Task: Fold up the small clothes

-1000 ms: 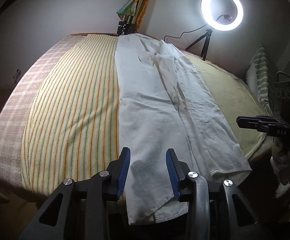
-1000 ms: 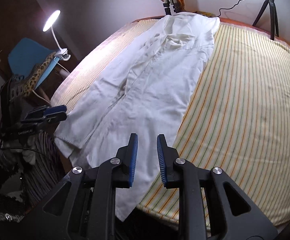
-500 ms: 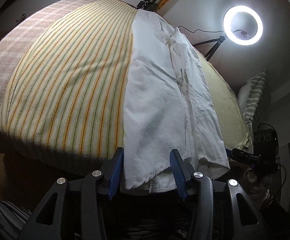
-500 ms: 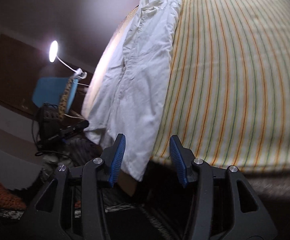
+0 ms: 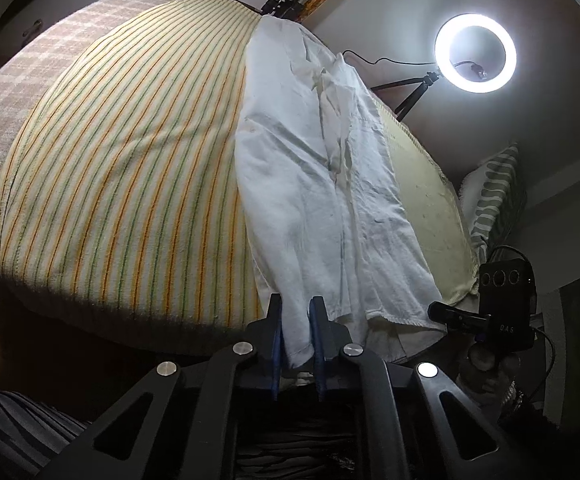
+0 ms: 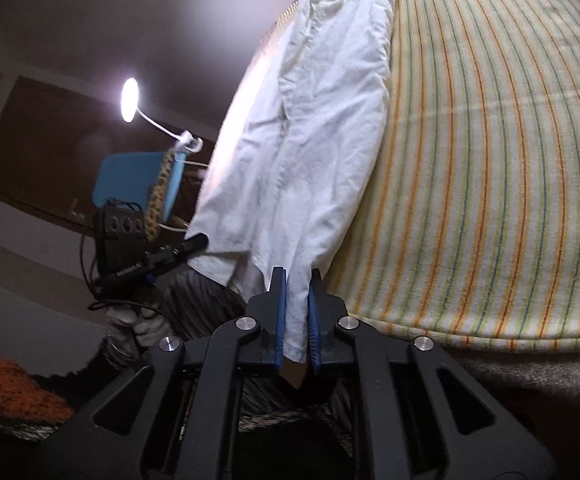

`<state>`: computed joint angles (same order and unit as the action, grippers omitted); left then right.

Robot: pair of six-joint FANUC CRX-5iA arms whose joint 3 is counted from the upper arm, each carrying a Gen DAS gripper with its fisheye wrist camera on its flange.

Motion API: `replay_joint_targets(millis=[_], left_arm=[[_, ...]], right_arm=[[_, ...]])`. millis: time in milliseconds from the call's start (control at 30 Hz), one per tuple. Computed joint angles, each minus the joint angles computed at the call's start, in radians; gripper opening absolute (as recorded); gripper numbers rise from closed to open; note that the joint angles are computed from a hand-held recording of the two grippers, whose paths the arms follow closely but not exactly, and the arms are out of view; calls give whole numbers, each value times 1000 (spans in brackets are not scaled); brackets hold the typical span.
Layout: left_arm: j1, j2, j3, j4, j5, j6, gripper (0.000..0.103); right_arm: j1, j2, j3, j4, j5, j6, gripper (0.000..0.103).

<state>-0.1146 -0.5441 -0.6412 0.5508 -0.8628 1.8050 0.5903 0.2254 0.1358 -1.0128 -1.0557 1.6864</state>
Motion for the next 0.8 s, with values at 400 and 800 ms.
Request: replay_joint_targets(millis=[400, 800], left_arm=[[18, 89, 102, 104, 73, -172, 9], [70, 250, 263, 76, 130, -270, 9]], right_arm=[[49, -20, 72, 76, 155, -39, 10], [44, 93, 246, 232, 196, -176, 10]])
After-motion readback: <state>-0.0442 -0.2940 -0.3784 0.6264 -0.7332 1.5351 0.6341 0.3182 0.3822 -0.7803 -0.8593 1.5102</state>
